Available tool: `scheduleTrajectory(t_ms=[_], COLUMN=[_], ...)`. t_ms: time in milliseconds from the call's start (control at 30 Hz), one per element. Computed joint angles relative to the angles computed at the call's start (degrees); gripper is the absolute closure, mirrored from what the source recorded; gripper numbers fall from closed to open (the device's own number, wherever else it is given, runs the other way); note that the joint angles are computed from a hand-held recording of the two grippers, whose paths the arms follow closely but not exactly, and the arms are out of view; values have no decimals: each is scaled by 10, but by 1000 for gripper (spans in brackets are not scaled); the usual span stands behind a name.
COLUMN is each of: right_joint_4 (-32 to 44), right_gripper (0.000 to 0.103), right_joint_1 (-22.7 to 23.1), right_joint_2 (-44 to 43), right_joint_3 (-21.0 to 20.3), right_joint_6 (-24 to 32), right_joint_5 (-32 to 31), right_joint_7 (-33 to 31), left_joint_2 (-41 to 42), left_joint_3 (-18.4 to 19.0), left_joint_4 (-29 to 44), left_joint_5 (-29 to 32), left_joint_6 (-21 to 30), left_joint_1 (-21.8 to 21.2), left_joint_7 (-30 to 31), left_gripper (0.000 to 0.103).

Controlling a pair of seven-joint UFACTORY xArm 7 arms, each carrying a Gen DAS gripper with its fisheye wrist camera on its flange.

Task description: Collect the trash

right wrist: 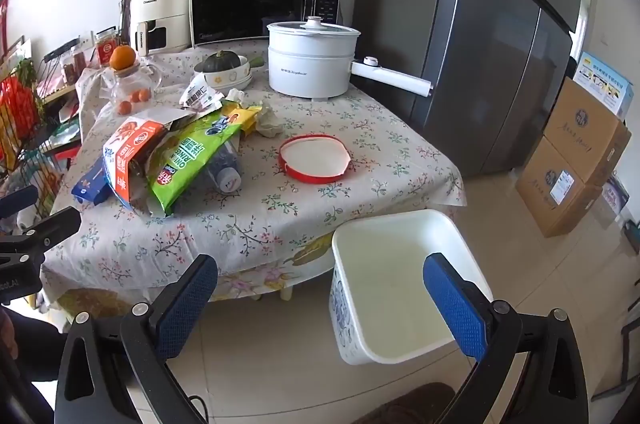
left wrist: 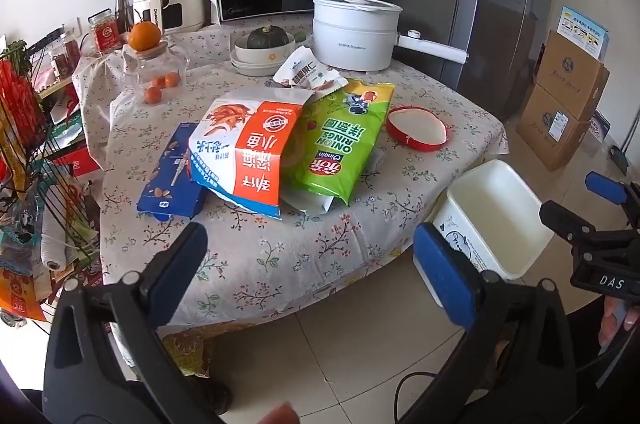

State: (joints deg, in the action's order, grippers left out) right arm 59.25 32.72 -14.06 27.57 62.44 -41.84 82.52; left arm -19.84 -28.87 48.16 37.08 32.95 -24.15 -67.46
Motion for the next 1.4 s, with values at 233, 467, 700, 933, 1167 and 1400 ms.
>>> scheduleTrajectory(t_ms=[233,467,700,933,1167,1400], right_joint_4=[-4,-3,-3,-3,-3,-4], right_gripper=[0,0,0,0,0,0], right_joint_1=[0,-1,-2,-2,-2,-2], right_joint_2=[-2,-3,-5,-4,-4,-5], right_joint_3=[1,0,2,2,1,1], right_joint_6=[-3,-3,-2,-2,-1,0], right_joint_5=[-1,0,1,1,2,2], right_joint_7=[6,5,5,6,5,6], left_joint_2=[1,1,3,2,-4,-5], left_joint_3=[3,2,1,4,6,3], left_joint_4=[-2,-4,-2,-4,-6,-7], left_joint_5=[-3,-3,-1,-4,-12,-13], left_joint_6=[-5,-7,-4,-7,-11,-12], left_joint_1=[0,0,0,-3,-1,2], left_joint_7=[3,2,0,2,9,9], left_gripper=[1,1,1,1,1,1])
